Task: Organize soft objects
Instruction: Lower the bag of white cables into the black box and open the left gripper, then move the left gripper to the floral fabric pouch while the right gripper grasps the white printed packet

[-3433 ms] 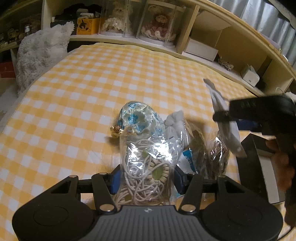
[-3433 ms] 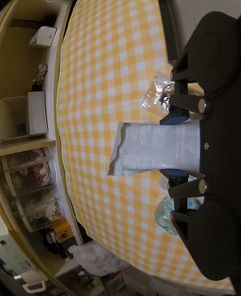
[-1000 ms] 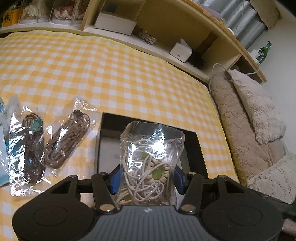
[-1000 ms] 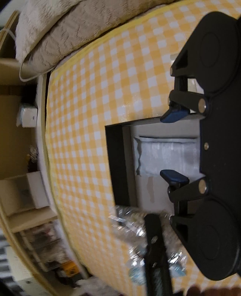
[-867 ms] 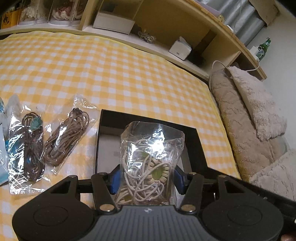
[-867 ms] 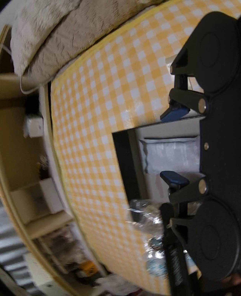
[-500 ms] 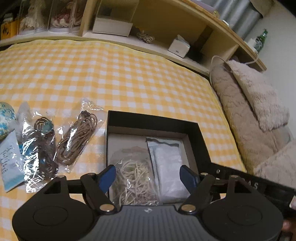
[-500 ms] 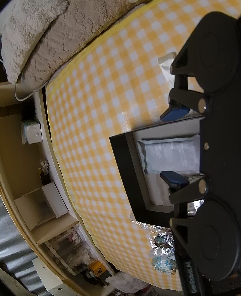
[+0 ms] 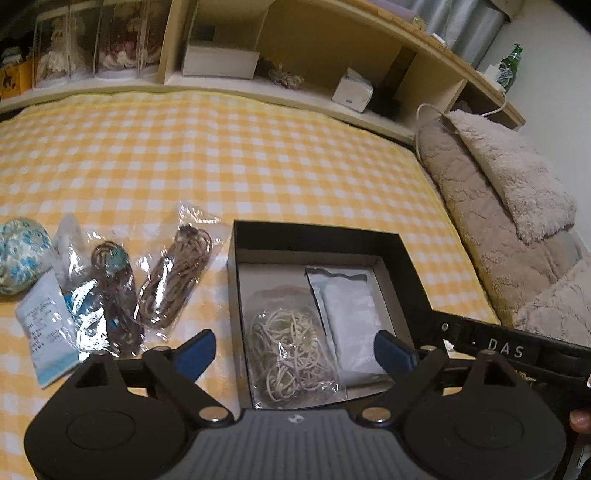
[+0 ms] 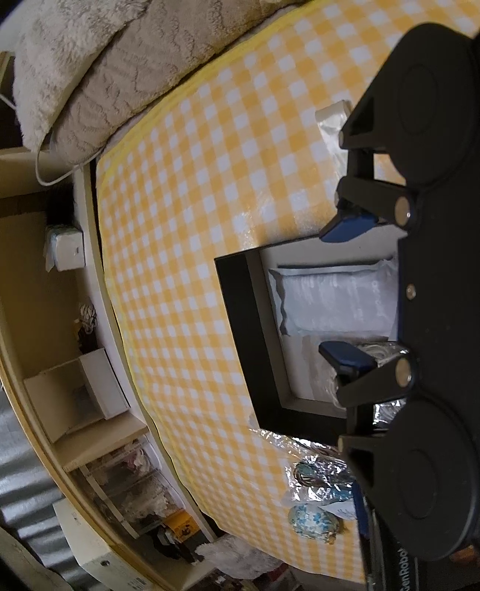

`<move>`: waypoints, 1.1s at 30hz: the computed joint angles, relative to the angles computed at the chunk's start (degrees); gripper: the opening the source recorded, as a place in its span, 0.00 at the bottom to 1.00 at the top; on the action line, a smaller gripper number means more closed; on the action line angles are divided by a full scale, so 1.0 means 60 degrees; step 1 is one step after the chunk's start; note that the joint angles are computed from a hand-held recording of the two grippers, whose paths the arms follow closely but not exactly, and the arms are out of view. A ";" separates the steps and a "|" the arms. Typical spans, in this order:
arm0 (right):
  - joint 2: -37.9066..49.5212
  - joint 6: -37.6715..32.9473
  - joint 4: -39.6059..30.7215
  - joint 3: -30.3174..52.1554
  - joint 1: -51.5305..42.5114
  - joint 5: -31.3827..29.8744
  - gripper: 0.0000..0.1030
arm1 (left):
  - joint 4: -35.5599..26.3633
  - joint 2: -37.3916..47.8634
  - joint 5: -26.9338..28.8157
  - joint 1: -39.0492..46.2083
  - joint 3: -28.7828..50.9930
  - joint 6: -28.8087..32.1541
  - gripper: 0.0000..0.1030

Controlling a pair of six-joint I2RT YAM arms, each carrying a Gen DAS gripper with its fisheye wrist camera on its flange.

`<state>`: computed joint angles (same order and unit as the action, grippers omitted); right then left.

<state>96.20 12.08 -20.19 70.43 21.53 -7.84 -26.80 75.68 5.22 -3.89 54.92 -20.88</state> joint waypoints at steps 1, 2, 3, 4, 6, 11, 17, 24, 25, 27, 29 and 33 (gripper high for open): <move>-0.0040 -0.0001 -0.0011 -0.0023 0.0024 0.0029 0.58 | 0.0020 -0.0112 -0.0004 0.0019 -0.0044 0.0043 0.92; -0.0075 0.0015 -0.0041 -0.0036 0.0045 0.0085 0.58 | 0.0022 -0.0238 0.0003 0.0059 -0.0089 0.0096 0.94; -0.0119 0.0015 -0.0041 -0.0060 0.0056 0.0134 0.58 | 0.0022 -0.0325 0.0002 0.0097 -0.0098 0.0119 0.97; -0.0175 0.0009 -0.0014 -0.0104 0.0074 0.0188 0.58 | 0.0035 -0.0452 0.0021 0.0147 -0.0149 0.0138 0.98; -0.0326 -0.0008 0.0084 -0.0224 0.0128 0.0345 0.60 | 0.0017 -0.0701 0.0083 0.0275 -0.0228 0.0247 0.99; -0.0544 -0.0060 0.0329 -0.0457 0.0212 0.0555 0.68 | -0.0095 -0.1189 0.0071 0.0577 -0.0362 0.0685 1.00; -0.0852 -0.0301 0.0670 -0.0787 0.0453 0.1081 0.88 | -0.0111 -0.1818 0.0325 0.1454 -0.0587 0.1423 1.00; -0.1130 -0.0314 0.1258 -0.1135 0.0739 0.1732 1.00 | -0.0241 -0.2103 0.0880 0.2827 -0.0517 0.2206 1.00; -0.1154 -0.0319 0.1357 -0.1174 0.0758 0.1777 1.00 | -0.0245 -0.2121 0.0956 0.3030 -0.0499 0.2352 1.00; -0.1178 -0.0304 0.1549 -0.1246 0.0826 0.1889 1.00 | -0.0234 -0.2163 0.1126 0.3477 -0.0484 0.2688 1.00; -0.1199 -0.0294 0.1766 -0.1322 0.0900 0.1991 1.00 | -0.0192 -0.2192 0.1317 0.3982 -0.0489 0.3056 1.00; -0.1147 -0.0243 0.2005 -0.1319 0.1096 0.2185 1.00 | -0.0063 -0.2089 0.1758 0.4893 -0.0464 0.3437 1.00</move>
<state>89.31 10.63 -8.15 62.52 28.10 5.27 -27.18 63.14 15.76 25.47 52.14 -0.26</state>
